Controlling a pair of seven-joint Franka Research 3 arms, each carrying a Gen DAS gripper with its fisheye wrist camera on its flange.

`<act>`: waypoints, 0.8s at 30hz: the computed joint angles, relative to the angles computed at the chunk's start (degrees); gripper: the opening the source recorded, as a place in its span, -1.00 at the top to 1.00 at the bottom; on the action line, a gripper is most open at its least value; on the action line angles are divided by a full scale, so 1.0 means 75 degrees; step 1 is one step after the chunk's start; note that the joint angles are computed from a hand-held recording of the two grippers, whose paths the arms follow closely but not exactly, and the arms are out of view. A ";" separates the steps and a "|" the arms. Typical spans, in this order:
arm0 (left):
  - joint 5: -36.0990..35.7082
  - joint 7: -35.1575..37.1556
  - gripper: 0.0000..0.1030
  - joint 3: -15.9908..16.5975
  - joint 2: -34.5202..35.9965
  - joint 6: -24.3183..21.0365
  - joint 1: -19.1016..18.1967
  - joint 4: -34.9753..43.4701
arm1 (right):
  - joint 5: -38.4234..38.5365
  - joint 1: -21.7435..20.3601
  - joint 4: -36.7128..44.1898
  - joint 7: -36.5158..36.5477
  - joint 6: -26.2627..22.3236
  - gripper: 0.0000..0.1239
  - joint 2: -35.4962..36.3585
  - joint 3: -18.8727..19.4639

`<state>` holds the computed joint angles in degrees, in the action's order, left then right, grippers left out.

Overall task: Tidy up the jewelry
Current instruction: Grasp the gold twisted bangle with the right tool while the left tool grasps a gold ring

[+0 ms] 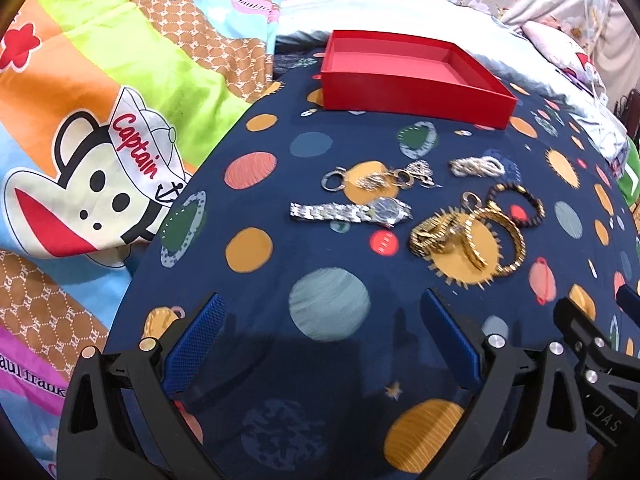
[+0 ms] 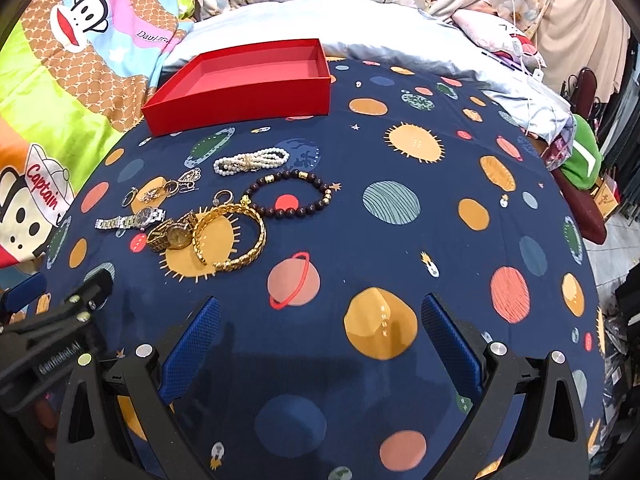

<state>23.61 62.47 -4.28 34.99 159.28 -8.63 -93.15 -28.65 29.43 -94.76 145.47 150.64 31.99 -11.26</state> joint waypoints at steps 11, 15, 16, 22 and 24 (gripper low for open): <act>-0.0158 -0.0023 -0.86 0.0058 0.0637 -0.0420 0.0156 0.0915 | 0.1004 -0.0325 0.1048 -0.1273 0.0134 -0.47 0.0871 0.0328; -0.0244 0.0196 -0.86 -0.0006 0.0759 -0.0440 0.0221 0.1072 | 0.1507 -0.0392 0.1712 -0.1867 0.0009 -0.30 0.1369 0.0446; -0.0257 0.0211 -0.86 0.0000 0.0770 -0.0441 0.0216 0.1081 | 0.1641 -0.0409 0.1847 -0.1997 -0.0033 -0.27 0.1467 0.0472; -0.0446 0.0416 -0.86 -0.0085 0.0877 -0.0472 0.0297 0.1200 | 0.1883 -0.0217 0.2513 -0.2295 -0.0166 -0.15 0.1945 0.0237; -0.0515 0.0501 -0.86 -0.0130 0.0904 -0.0442 0.0332 0.1225 | 0.1848 -0.0151 0.2652 -0.2326 -0.0153 -0.04 0.2052 0.0143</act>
<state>19.74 66.23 -5.26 41.77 155.96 -6.14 -83.97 -14.79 28.30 -74.87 128.03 149.50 47.38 -10.19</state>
